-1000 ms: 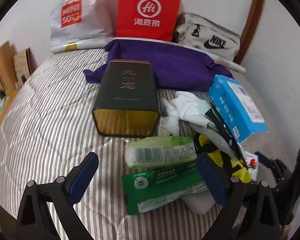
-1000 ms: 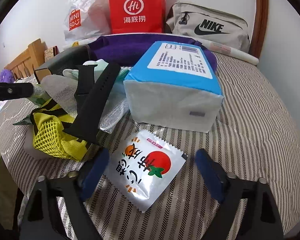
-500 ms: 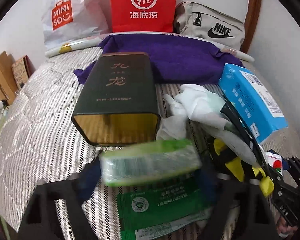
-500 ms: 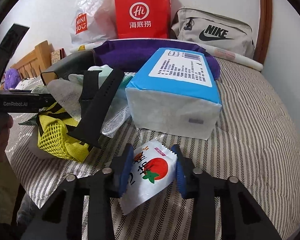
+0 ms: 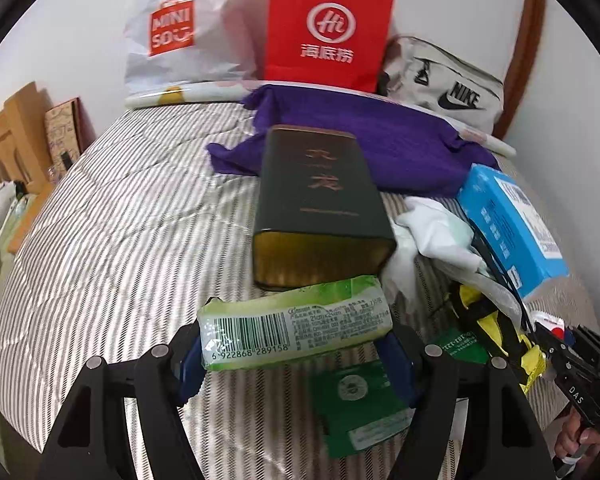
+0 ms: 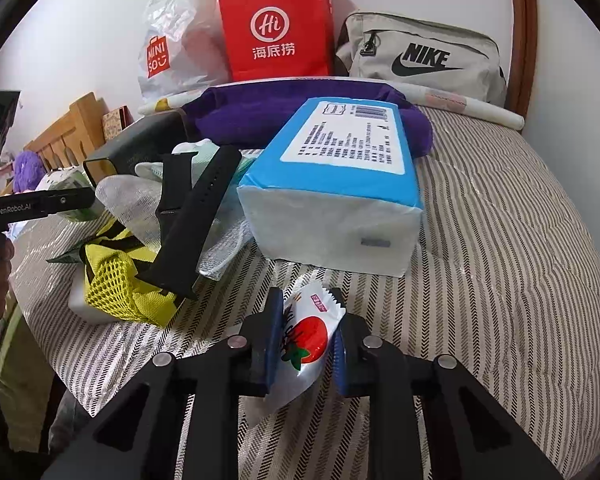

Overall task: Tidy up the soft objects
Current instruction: 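Grasp the white tomato-print snack packet with the right tool while the left tool grasps the green soap bar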

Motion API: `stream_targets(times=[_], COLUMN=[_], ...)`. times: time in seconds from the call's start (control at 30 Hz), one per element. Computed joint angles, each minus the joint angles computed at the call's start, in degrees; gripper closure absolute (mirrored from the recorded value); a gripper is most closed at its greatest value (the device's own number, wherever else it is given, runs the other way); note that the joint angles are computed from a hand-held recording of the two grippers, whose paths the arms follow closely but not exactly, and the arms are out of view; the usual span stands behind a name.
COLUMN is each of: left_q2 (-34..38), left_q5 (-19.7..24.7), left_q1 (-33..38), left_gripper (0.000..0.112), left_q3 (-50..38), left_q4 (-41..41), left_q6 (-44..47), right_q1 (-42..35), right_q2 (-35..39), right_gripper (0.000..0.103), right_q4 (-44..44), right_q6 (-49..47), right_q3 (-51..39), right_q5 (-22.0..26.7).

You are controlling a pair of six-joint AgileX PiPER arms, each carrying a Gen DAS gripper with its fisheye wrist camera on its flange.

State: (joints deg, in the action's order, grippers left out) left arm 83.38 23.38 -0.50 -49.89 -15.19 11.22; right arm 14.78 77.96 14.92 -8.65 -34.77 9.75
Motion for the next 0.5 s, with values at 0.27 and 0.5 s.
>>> stream_targets(times=[0.27, 0.5], left_q2=[-2.27, -3.42], left_q5=[2.70, 6.15], left_q1=[4.87, 7.01], left_gripper=[0.042, 0.042], left_q3=[0.11, -2.00], left_q4=[-8.08, -10.55], left_q6=[7.93, 10.38], right_q1=[0.36, 1.53], right_q2=[-2.52, -5.31], right_gripper=[0.094, 0.096], right_q4=[-4.42, -6.64], right_q6=[3.37, 5.80], right_q3=[-1.19, -3.93], right_q5=[4.25, 9.01])
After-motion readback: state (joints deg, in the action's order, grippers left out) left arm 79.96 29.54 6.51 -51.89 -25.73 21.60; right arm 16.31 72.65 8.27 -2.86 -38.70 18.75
